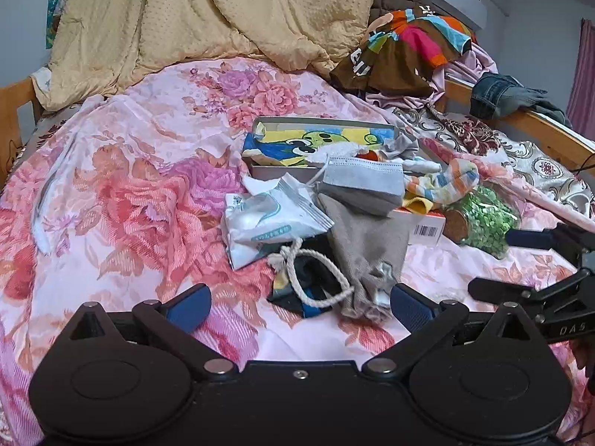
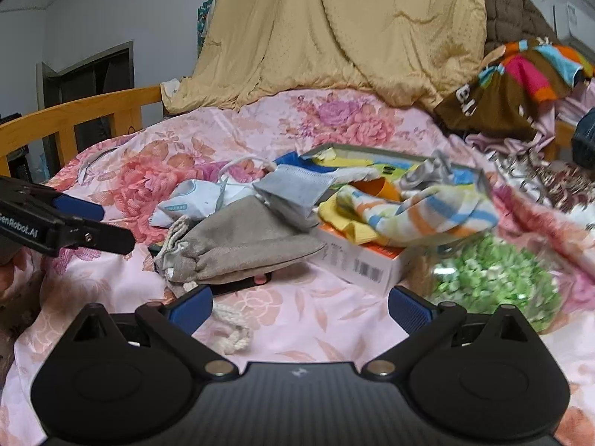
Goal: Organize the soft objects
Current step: 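Grasp the white mask packet with the left tool while the right tool grasps the beige drawstring pouch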
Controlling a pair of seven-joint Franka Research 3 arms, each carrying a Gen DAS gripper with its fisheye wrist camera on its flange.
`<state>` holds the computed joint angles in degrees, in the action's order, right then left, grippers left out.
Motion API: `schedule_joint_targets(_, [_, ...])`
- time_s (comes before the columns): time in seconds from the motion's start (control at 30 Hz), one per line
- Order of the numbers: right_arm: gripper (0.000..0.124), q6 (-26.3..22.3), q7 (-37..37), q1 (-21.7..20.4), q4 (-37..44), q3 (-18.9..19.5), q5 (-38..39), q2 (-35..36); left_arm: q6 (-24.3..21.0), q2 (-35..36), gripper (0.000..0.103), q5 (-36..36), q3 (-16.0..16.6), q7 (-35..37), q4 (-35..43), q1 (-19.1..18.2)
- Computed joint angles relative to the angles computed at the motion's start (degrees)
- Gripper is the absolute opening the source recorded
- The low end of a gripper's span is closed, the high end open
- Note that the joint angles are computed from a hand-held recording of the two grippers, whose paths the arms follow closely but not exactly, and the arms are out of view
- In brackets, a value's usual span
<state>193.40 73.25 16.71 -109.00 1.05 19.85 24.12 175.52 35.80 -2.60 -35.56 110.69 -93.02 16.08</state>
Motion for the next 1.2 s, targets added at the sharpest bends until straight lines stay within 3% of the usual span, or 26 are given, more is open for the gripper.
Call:
schedule_joint_targets(0.2, [0.103,0.1,1.8,-11.2,1.7,11.9,-6.0,2.2,-4.3,4.3,0.102,-2.3,-1.9,2.7,6.2,0.6])
schedule_joint_targets(0.4, [0.103,-3.4,4.2,-22.7,6.1,25.2,-10.1,6.7,-5.0,6.6,0.102,-4.2,2.4,2.2,11.8,-3.1])
schedule_joint_targets(0.53, [0.103,-5.7,4.7,-25.6,10.1,29.7,-7.8,10.2,-7.2,9.3,0.102,-6.3,4.2,-0.4,17.3,-4.9])
schedule_joint_targets(0.77, [0.103,-7.4,1.3,-24.6,16.1,30.8,-4.5,14.4,-11.4,15.6,0.102,-11.0,5.7,-4.9,28.3,-7.7])
schedule_joint_targets(1.07, [0.103,-9.0,-3.0,-24.6,20.2,33.2,1.3,17.4,-25.2,25.2,0.101,-14.1,10.0,-10.5,48.1,-14.0])
schedule_joint_targets(1.2, [0.103,-9.0,-3.7,-23.4,21.2,31.9,3.4,17.9,-29.7,29.5,0.095,-15.4,11.8,-13.4,56.2,-16.3])
